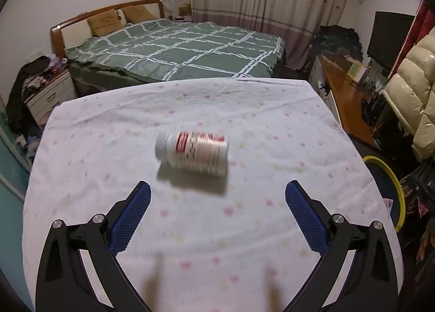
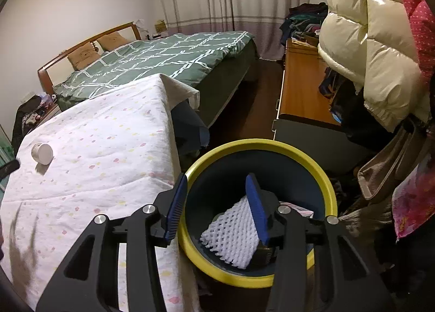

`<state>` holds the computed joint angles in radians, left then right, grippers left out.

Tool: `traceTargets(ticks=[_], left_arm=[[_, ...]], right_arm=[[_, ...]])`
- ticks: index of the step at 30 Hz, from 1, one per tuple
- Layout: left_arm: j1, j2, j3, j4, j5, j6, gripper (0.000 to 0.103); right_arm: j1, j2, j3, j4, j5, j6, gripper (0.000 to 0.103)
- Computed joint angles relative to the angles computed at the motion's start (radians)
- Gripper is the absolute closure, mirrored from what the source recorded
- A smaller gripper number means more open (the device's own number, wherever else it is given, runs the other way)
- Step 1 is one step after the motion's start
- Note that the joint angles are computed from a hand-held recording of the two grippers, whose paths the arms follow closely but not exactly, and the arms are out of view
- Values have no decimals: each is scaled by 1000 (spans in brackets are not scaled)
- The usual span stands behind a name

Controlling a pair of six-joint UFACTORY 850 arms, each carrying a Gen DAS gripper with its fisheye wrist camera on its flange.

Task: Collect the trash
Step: 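Move the left gripper to the red-labelled white supplement bottle and grasp it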

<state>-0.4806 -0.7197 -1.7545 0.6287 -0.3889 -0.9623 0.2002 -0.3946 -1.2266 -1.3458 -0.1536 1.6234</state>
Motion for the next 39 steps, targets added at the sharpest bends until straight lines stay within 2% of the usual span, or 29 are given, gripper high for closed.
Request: traceTargets(ticks=[3, 8, 21, 24, 29, 33, 39], left_arm=[[24, -76, -110, -155, -38, 185, 5], [54, -166, -232, -315, -79, 354, 5], [69, -329, -481, -354, -204, 517, 5], [77, -335, -492, -349, -200, 534, 5], [98, -362, -544, -449, -208, 696, 5], [100, -404, -617, -499, -251, 809, 5], [95, -443, -674, -506, -276, 839, 7]], right_arm=[[-2, -3, -3, -2, 3, 1, 58], [-3, -9, -9, 16, 5, -14, 58], [-3, -38, -35, 165, 9, -165, 57], [-1, -42, -39, 193, 8, -195, 57], [0, -42, -40, 204, 2, -202, 57], [-3, -50, -50, 276, 0, -268, 57], [-2, -66, -64, 355, 0, -348, 57]])
